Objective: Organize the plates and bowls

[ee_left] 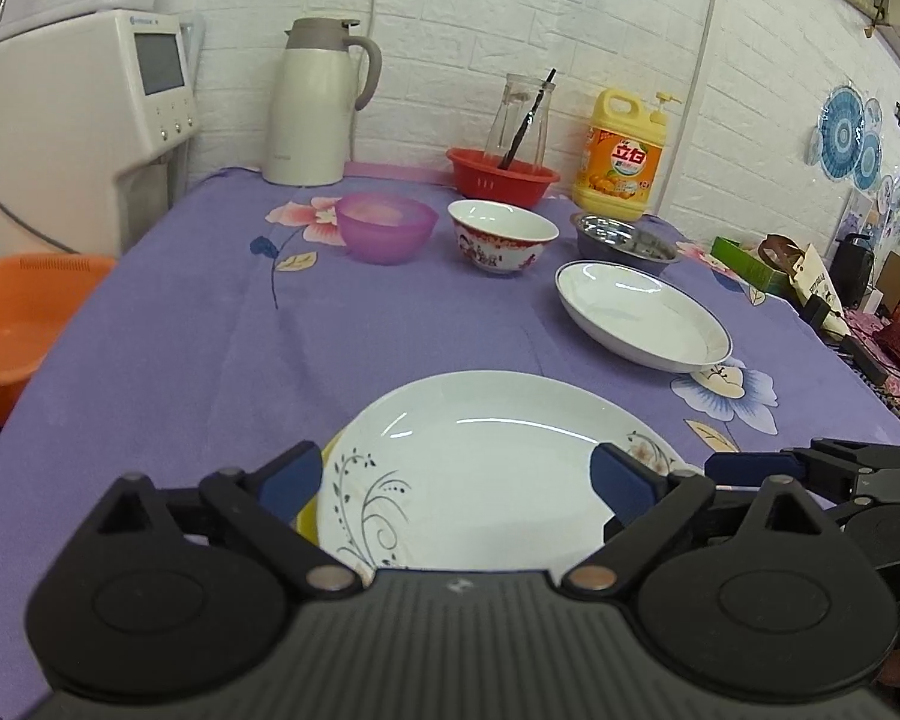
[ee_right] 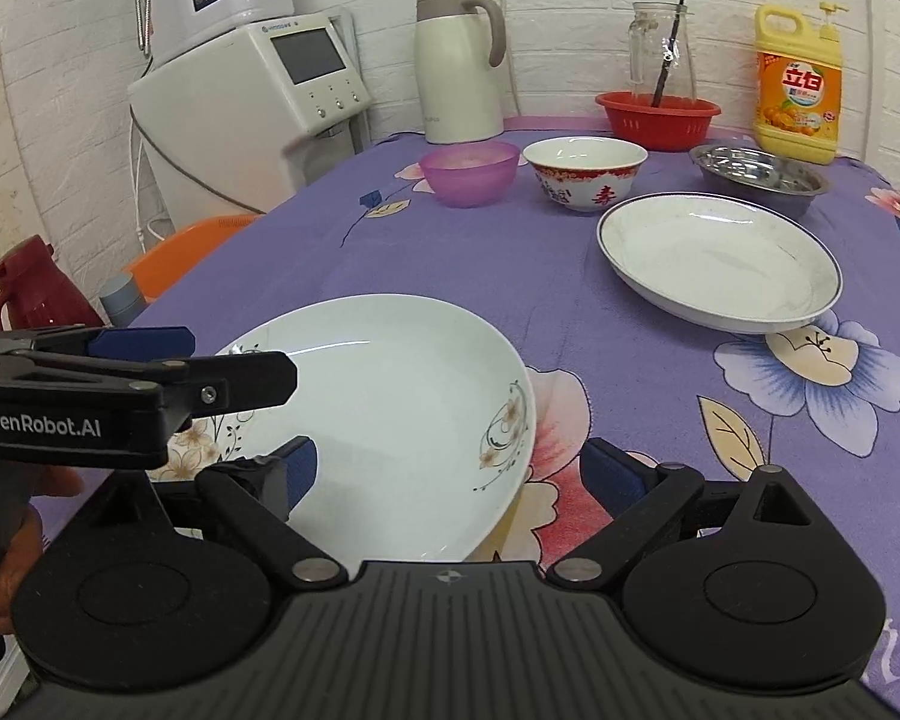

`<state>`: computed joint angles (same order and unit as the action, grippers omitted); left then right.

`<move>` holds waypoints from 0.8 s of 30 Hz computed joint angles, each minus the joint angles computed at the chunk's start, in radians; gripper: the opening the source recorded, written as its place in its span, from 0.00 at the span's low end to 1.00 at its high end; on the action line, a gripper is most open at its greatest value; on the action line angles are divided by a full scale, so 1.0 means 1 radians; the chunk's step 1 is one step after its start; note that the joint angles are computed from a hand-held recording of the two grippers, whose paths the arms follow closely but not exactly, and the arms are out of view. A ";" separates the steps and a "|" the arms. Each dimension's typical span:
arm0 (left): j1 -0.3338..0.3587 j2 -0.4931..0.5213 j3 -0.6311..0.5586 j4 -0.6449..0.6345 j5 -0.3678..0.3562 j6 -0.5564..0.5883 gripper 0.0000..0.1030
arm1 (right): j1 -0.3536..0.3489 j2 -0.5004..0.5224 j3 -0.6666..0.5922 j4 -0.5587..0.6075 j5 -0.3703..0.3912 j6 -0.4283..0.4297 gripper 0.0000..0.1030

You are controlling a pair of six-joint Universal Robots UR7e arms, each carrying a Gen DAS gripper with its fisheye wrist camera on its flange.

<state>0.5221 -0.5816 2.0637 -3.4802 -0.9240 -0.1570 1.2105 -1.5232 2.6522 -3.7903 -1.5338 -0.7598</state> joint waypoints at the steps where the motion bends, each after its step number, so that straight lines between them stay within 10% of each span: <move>1: 0.000 0.001 -0.005 0.004 -0.003 -0.001 0.92 | -0.005 -0.008 0.000 0.005 0.002 0.010 1.00; 24: 0.009 0.065 -0.172 0.173 -0.044 -0.004 0.93 | -0.232 -0.165 -0.032 0.113 0.175 0.156 1.00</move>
<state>0.5315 -0.5170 1.8920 -3.3070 -0.9680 -0.1606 0.9790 -1.6884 2.6199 -3.6770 -1.3590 -0.6036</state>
